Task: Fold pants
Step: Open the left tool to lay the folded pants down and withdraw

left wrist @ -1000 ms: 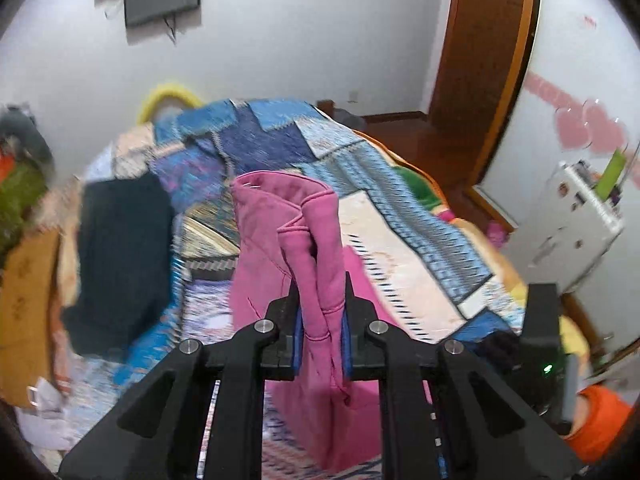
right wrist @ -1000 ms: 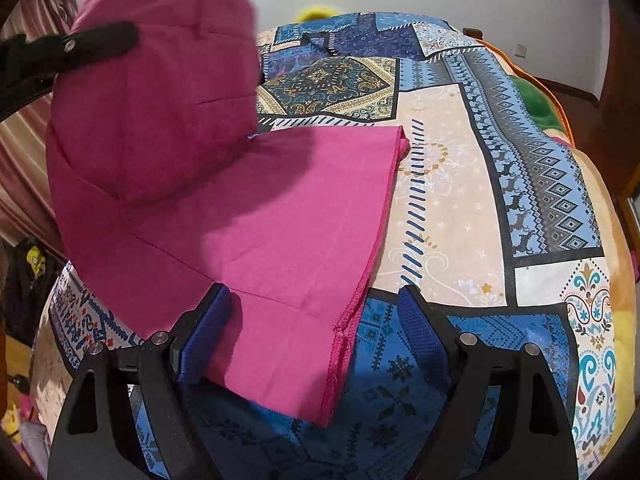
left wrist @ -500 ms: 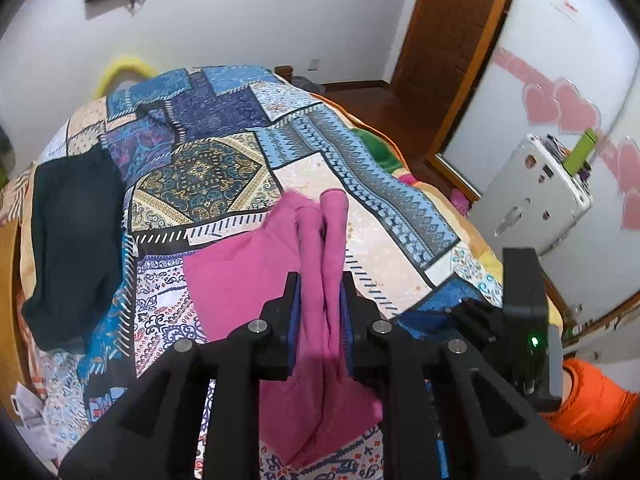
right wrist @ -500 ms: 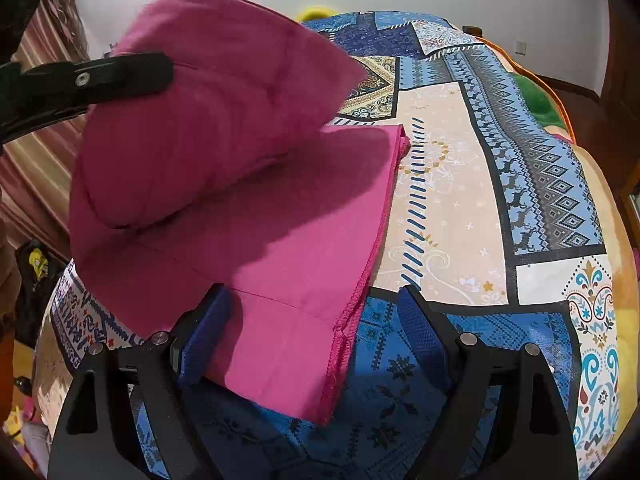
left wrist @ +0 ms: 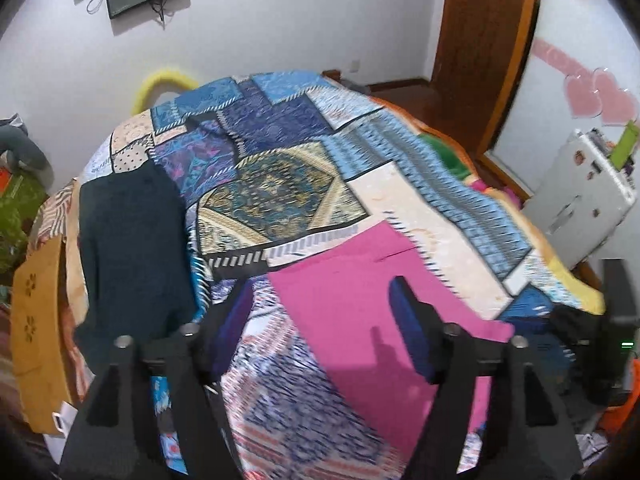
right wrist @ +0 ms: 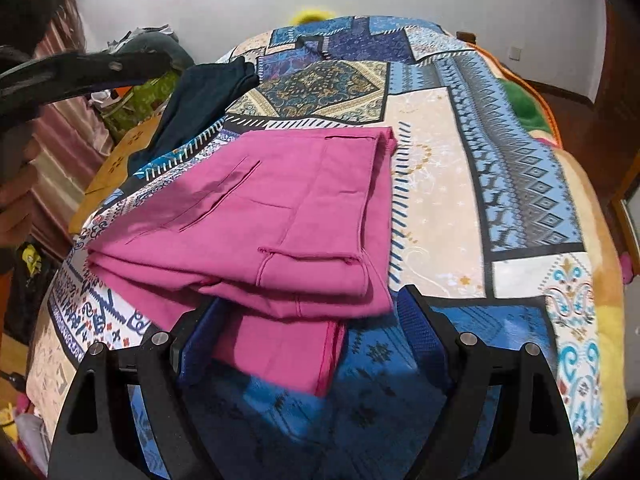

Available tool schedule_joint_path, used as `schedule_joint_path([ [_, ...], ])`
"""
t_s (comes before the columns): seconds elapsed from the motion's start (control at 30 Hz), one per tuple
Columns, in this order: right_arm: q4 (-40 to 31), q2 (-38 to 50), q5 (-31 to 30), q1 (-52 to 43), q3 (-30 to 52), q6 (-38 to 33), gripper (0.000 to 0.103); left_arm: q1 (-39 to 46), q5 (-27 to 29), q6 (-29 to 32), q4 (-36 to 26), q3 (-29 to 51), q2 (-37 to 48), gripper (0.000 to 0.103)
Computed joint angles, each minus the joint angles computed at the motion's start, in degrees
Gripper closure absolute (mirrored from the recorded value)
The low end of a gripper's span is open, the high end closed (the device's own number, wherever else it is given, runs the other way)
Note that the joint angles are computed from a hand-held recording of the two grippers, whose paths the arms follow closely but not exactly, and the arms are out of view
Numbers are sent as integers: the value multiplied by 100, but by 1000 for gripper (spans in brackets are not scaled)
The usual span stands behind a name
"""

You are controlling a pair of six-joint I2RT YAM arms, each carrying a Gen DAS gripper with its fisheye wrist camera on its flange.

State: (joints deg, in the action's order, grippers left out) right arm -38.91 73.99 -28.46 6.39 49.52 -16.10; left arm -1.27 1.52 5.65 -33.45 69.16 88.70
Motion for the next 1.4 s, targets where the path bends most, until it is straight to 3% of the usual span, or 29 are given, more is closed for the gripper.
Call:
schedule_joint_path([
  [0.07,-128,-75,-112,-206,12,-55,20,88,-9,98,-105,320,420,13],
  [0.37,-369,-206,-396,-961,108,1,20,64,-575,407,-623,2114,2749,13],
  [0.57,-282,-128,-353,-1087,148,74,20,51,-1006,517,-824,2918,3819,12],
  [0.63,-226,-86,-355,-1096,128,134,20,119,-1033,530,-865,3018,4021,8],
  [0.77,-213,-36,-364,-1132,112,109,20,205,-1203,607,-538,2655,3842,3],
  [1.0,-221,-139,-481,-1206,120,101,20,409,-1266,814,-587,1962,3240,3],
  [1.27,-111,-217,-492,-1104,119,186,20,393,-1597,1361,26,171,1793,3],
  [1.4,-95,-105,-586,-977,138,312,20,470,-1433,1281,2,-203,1268,4],
])
